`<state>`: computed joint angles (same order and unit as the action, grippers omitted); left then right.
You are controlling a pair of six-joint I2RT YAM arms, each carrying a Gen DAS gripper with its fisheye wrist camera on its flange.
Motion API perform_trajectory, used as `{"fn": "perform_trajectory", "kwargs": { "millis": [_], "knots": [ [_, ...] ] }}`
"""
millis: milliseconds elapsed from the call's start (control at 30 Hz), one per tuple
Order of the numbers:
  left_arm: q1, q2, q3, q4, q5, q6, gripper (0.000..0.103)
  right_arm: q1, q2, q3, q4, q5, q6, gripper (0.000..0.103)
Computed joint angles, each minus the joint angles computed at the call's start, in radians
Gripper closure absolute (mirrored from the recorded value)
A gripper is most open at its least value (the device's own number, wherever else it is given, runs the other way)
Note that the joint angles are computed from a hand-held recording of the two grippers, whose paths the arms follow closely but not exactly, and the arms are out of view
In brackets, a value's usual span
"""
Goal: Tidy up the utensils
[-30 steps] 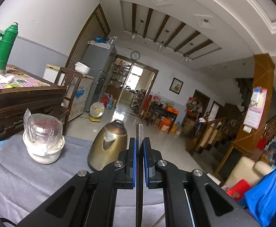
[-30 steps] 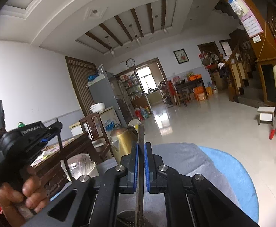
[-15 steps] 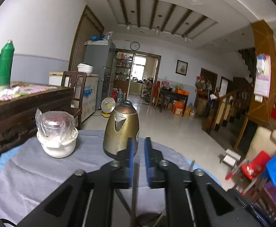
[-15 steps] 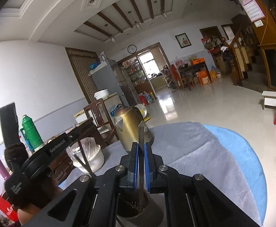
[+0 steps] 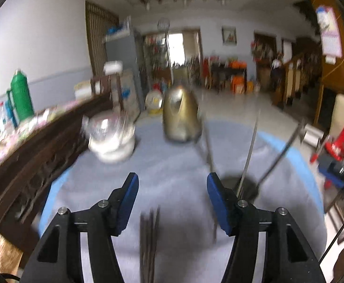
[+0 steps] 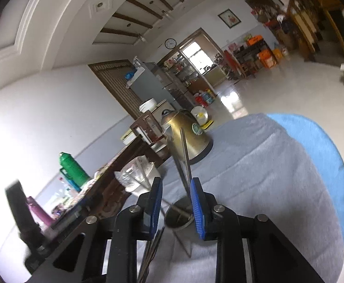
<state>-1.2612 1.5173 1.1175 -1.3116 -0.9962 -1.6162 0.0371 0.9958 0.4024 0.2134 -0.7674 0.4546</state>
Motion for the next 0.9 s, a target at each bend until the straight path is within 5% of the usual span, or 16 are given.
{"fn": "perform_trajectory", "kwargs": {
  "millis": [200, 433, 900],
  "knots": [
    [-0.045, 0.019, -0.030, -0.040, 0.207, -0.122, 0.042, -0.046, -0.039, -0.020, -0.195, -0.126, -0.133, 0.075],
    [-0.109, 0.049, -0.033, -0.039, 0.329, -0.217, 0.042, -0.057, -0.132, 0.002, -0.483, -0.155, -0.345, 0.075],
    [-0.113, 0.048, 0.014, 0.005, 0.325, -0.202, 0.042, -0.386, -0.221, 0.140, -0.980, -0.256, -0.820, 0.067]
  ]
}}
